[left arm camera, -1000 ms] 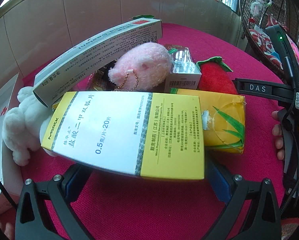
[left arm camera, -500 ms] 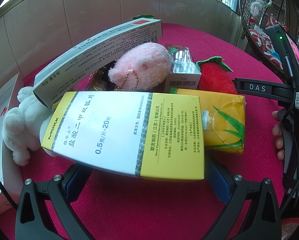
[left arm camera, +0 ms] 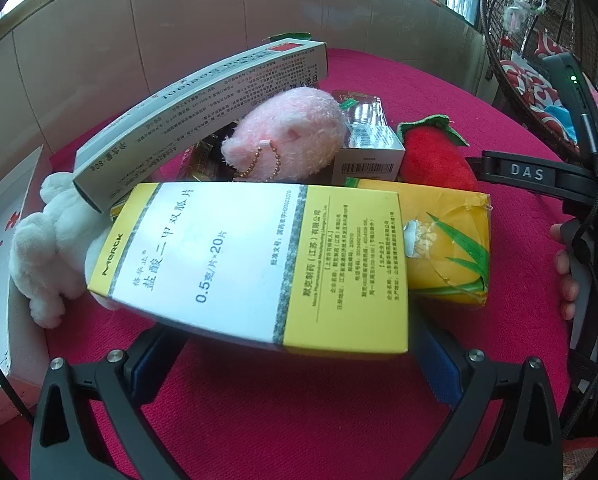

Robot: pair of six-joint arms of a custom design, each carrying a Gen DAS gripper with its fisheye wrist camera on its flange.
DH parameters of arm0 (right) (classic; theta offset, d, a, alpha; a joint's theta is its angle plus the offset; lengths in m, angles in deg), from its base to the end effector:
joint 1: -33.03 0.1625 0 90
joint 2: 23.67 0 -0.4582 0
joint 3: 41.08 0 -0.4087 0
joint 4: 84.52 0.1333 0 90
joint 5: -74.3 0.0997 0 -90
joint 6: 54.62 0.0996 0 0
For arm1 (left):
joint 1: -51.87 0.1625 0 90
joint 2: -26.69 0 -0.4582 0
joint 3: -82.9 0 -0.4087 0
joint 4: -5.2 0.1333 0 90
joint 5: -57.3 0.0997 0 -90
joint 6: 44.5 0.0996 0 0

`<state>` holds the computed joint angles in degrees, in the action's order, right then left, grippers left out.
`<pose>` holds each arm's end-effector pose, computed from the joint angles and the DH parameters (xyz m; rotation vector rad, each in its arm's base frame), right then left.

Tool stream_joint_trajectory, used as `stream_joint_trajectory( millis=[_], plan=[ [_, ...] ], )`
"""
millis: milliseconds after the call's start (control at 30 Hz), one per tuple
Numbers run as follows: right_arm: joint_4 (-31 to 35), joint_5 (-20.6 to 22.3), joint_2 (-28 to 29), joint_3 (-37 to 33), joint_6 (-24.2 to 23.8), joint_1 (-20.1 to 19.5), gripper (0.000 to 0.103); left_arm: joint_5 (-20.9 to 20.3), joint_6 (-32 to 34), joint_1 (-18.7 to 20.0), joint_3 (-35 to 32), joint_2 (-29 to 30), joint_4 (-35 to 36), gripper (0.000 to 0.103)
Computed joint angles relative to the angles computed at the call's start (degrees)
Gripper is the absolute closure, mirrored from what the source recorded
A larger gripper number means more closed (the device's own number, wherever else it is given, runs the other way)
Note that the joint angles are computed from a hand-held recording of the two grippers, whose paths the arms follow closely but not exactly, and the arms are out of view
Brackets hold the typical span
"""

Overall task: Organize objects
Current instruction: 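Move both tools back and toward the pile of items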

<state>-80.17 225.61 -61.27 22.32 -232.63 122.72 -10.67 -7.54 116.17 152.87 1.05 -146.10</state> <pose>0.0420 -0.7225 0.1540 -0.6701 -1.8424 1.0841 -0.2052 -0.8199 0.0160 1.3421 2.3562 -0.3507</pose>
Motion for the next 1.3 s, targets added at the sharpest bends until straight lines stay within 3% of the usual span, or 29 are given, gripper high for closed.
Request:
stream_joint_trajectory(
  millis=[67,200,400,467,533,600,667,767,867,967,1033,1100,1200,1300],
  plan=[
    [-3.8,-4.4,-3.1,5.1,0.8,-0.1,0.0,0.8,2.1,-0.5,3.9,-1.0,-9.2,0.0],
    [-23.3,-10.8,-11.6,20.0,-6.3,0.8,0.0,-4.6,6.4,-1.1,10.8,-5.2,-20.1,0.0],
    [-47.7,-19.3,-21.0,36.0,-14.9,3.4,0.0,-9.5,1.0,-0.9,12.2,-9.7,-21.5,0.0],
    [-53.0,-22.8,-22.9,39.3,-17.8,4.3,0.0,-10.5,-1.9,-0.5,11.5,-10.5,-22.6,0.0],
    [-54.2,-26.9,-23.5,40.2,-19.2,4.6,0.0,-11.4,-4.0,0.9,10.7,-11.6,-24.3,0.0],
    [-50.8,-33.2,-24.3,40.9,-18.6,4.3,0.0,-11.7,-6.6,1.8,8.6,-11.5,-25.2,0.0],
    [-46.9,-35.0,-24.2,40.0,-17.4,4.2,0.0,-10.6,-8.8,2.5,6.7,-11.2,-24.2,0.0],
    [-40.9,-33.0,-21.8,36.5,-18.0,3.8,0.0,-10.6,-10.9,3.7,4.9,-11.0,-21.9,0.0],
    [-30.5,-30.4,-17.7,30.6,-19.4,3.0,0.0,-11.1,-10.7,4.5,5.2,-11.0,-20.3,0.0],
    [-23.2,-27.1,-13.0,24.8,-21.6,2.4,0.0,-11.1,-9.7,4.8,5.0,-10.9,-14.5,0.0],
    [-21.9,-27.9,-13.3,25.3,-21.3,1.9,0.0,-10.7,-10.2,5.0,5.0,-10.7,-12.0,0.0],
    [-20.6,-31.5,-13.5,25.1,-22.0,1.9,0.0,-10.2,-11.1,5.3,4.5,-10.3,-10.4,0.0],
    [-18.0,-34.7,-11.1,21.5,-28.2,3.2,0.0,-9.4,-12.7,5.7,3.8,-9.8,-8.6,0.0],
    [-11.5,-34.2,-5.6,13.6,-35.7,4.8,0.0,-9.3,-13.7,6.0,3.5,-10.0,-7.9,0.0]
  ],
)
